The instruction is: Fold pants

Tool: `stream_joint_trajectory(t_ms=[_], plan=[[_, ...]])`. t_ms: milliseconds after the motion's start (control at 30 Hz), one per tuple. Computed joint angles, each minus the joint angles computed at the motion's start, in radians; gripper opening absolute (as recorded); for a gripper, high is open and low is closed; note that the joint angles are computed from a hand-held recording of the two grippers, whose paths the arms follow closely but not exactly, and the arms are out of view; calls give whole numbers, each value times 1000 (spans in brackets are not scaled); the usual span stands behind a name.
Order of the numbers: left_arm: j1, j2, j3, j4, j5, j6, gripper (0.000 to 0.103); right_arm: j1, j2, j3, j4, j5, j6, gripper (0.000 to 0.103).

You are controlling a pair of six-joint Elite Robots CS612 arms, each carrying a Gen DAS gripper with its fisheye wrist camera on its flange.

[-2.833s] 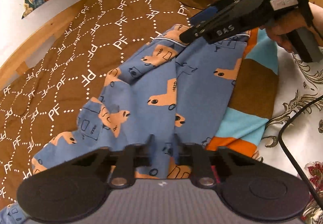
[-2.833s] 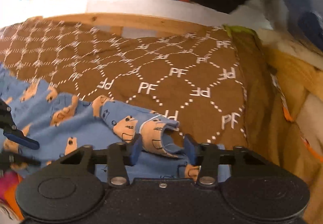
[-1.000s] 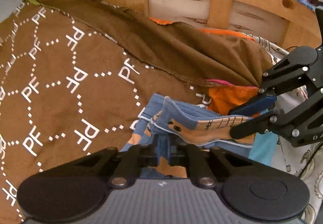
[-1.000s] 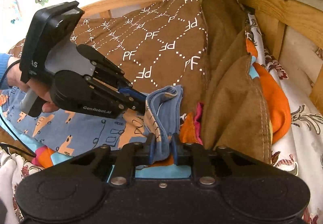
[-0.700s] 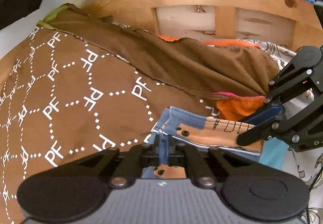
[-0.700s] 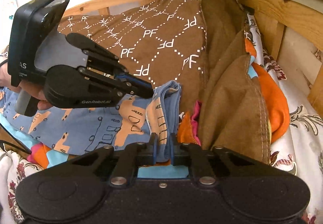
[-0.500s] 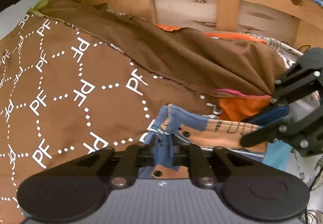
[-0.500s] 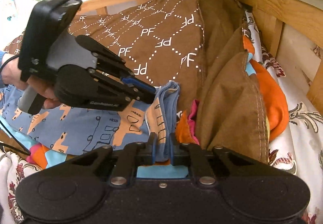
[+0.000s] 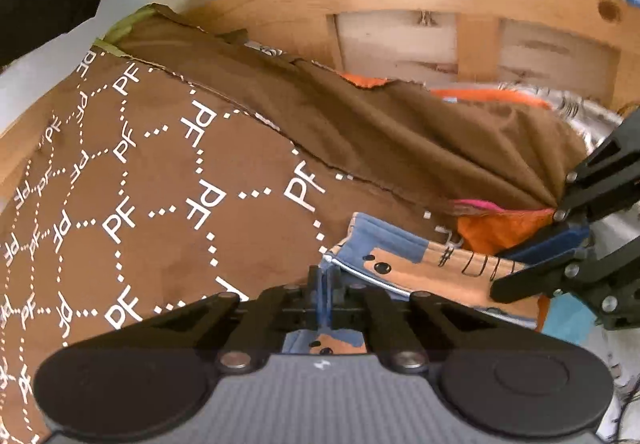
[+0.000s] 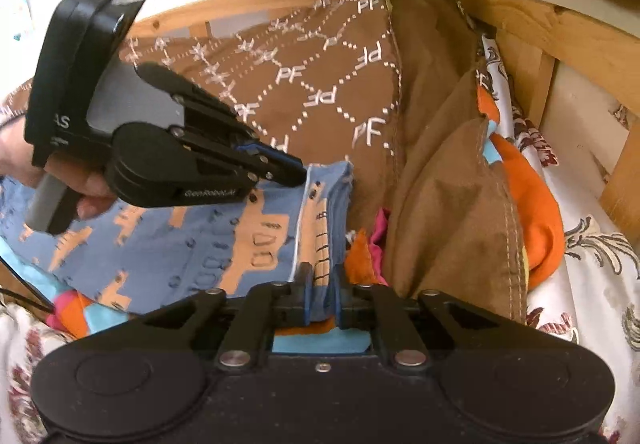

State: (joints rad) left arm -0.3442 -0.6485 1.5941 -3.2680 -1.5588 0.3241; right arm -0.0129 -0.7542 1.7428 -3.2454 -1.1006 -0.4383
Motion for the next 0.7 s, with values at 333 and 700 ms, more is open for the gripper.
stream_joint_trajectory(t_ms=[333,700], plan=[[26,-23,72,-123,35,-201,75,11,17,16,-170,-12,-51,54],[55,-92,335,-149,359,-281,93,101,61,20,-312,-256,-332,99]])
